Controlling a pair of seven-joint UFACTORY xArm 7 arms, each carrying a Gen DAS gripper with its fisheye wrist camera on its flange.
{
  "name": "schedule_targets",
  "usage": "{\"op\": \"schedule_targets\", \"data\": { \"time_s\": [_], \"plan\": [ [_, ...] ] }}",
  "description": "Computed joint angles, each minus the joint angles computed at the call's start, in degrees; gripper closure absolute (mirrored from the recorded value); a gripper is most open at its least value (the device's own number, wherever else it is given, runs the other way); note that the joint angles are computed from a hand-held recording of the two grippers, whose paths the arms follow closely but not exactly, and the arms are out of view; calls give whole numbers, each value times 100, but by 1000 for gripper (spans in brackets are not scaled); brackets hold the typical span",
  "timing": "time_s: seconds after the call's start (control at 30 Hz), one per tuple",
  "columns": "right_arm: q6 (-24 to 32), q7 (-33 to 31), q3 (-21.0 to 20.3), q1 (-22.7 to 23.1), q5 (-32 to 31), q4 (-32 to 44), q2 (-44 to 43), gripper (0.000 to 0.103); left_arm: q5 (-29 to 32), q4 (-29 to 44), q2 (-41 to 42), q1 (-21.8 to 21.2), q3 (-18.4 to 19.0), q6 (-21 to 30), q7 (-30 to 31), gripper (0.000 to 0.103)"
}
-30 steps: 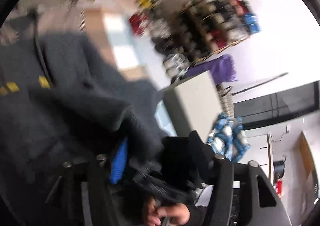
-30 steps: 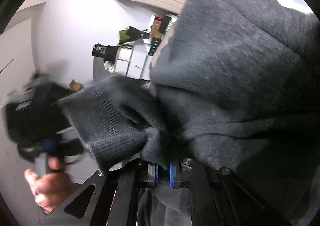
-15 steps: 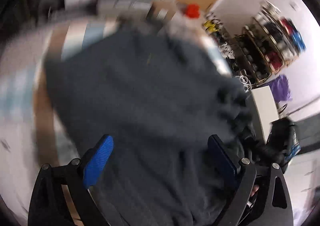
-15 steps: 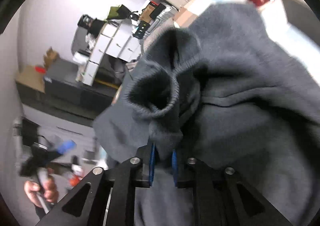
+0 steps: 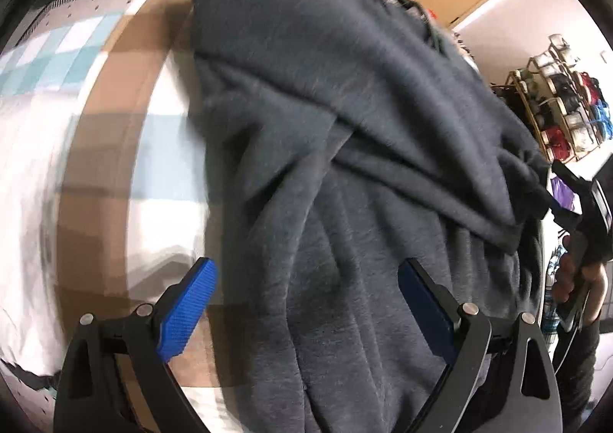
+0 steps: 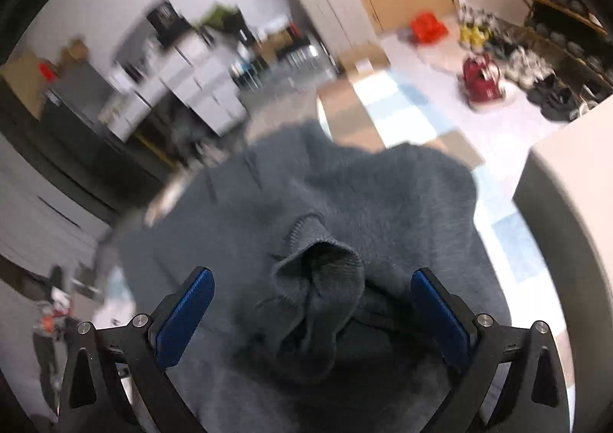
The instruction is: Fold large clothes
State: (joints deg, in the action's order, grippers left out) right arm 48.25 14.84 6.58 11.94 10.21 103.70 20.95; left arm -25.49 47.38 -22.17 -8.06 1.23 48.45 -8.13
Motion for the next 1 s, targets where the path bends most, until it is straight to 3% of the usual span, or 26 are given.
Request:
{"op": "schedule_targets", "data": {
  "time_s": [0.03, 0.07, 0.13, 0.17, 0.2, 0.27, 0.33, 0.4, 0.47, 0.53, 0.67, 0.87, 1.0],
  "plan": [
    [54, -89, 26, -17, 27, 20, 62, 19, 13, 10, 37, 0, -21, 59, -68, 10],
    [125, -115, 1, 16, -74, 104, 120, 47, 116, 1, 73, 34, -69, 115, -186, 10],
    [498, -151, -77, 182, -486, 477, 370, 66, 343, 22, 129, 47, -223, -34, -361, 8],
    [619, -263, -50, 196, -514, 641, 492, 83, 619, 104, 174, 63, -326, 8, -442, 7],
    [798, -347, -37, 205, -531, 860, 627, 89, 775, 128, 186, 52, -383, -10, -490, 8],
    [775, -303, -115, 265, -661, 1061, 691, 92, 989, 161, 196, 12, -461, -49, -594, 9],
    [325, -483, -133, 223, -714, 865, 480, 92, 1111, 107, 77, 24, -456, -75, -741, 26],
    [31, -575, -140, 152, -690, 824, 373, 93, 1428, 139, -2, 47, -443, 152, -655, 49],
    [2, -607, -181, 146, -767, 957, 396, 93, 1605, 166, -85, 71, -432, 334, -617, 62],
    [-85, -633, -305, 212, -1093, 959, 357, 93, 1679, 128, -207, 77, -405, 512, -585, 64],
    [31, -474, -372, 66, -1095, 1000, 471, 93, 1766, 136, -339, 104, -373, 746, -569, 64],
    [20, -549, -189, -317, -484, 558, 393, 93, 1360, 68, -579, 159, -41, 993, -257, 64],
    [378, -673, 53, -571, 292, 1064, 512, 93, 1168, 335, -772, 183, 75, 1247, 83, 64]
  ]
}}
